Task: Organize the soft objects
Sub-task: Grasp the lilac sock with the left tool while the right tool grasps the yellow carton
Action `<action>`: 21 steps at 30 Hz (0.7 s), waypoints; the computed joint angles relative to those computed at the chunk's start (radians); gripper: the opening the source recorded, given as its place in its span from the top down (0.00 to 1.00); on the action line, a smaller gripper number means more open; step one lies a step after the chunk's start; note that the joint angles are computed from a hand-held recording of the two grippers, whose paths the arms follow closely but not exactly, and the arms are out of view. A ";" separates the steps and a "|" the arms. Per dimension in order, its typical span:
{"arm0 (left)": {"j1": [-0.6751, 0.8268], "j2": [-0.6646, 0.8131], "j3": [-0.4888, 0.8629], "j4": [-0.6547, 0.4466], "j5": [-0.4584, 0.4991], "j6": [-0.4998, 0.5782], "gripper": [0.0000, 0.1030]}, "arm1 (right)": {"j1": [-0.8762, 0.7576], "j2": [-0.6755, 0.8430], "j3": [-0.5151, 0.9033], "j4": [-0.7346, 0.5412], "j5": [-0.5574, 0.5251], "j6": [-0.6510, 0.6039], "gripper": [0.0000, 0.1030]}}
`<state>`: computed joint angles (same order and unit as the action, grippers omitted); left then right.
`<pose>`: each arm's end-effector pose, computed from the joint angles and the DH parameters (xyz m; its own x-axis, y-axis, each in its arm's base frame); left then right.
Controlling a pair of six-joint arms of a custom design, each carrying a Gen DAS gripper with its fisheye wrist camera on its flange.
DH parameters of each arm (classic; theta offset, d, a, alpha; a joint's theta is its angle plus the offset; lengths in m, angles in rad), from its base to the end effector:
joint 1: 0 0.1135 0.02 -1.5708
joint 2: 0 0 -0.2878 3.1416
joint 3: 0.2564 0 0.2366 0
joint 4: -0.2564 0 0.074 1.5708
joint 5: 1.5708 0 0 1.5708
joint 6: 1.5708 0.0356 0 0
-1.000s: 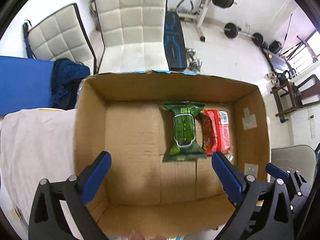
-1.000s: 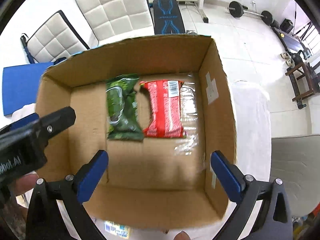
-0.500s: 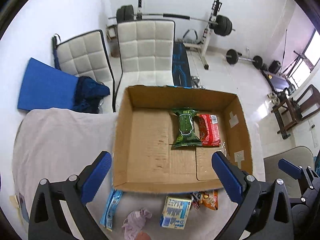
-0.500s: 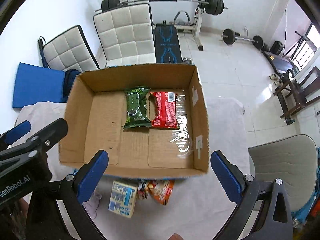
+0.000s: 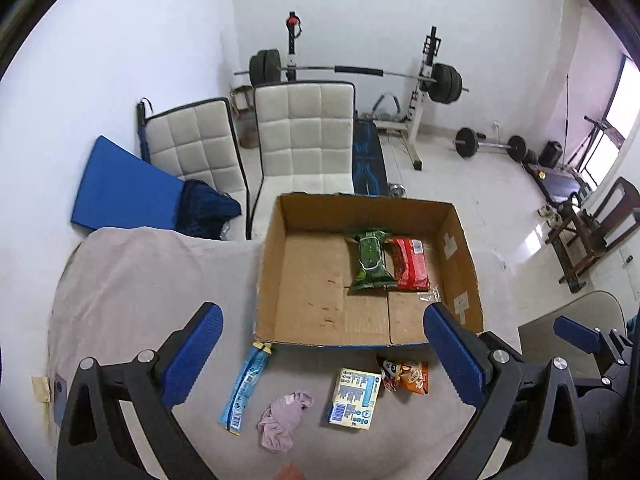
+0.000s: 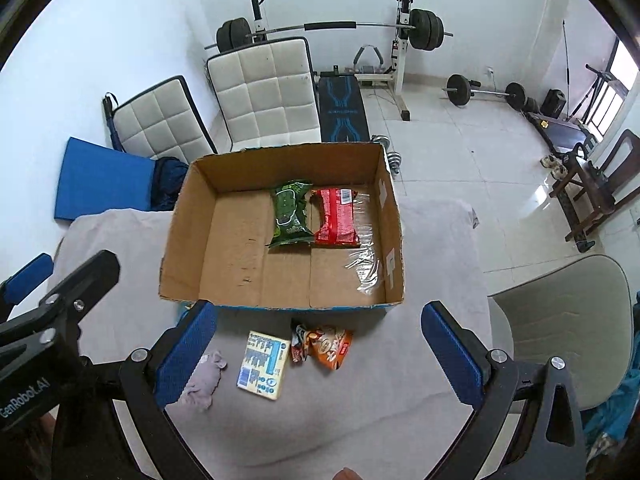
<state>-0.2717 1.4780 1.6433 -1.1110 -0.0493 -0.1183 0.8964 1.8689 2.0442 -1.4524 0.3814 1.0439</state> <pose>0.2638 -0.0717 0.4081 -0.8041 0.1016 -0.5858 0.1464 0.9888 -0.0294 0.2292 0.2654 0.3851 -0.8690 0.1978 -0.4535 0.1859 0.9800 0.0711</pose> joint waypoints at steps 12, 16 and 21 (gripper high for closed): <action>0.250 -0.053 -0.350 0.059 0.065 0.046 0.00 | -0.035 0.003 -0.442 0.365 -0.355 0.008 0.00; 0.385 0.002 -0.504 0.132 0.091 0.102 0.00 | -0.039 0.134 -0.538 0.532 -0.495 0.029 0.00; 0.466 0.121 -0.603 0.240 0.075 0.162 0.00 | -0.030 0.298 -0.500 0.611 -0.559 0.053 0.00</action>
<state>0.1943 1.5991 1.0404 -0.8708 0.0259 0.0433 0.8661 2.1667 1.5443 -0.8412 -0.1771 1.0969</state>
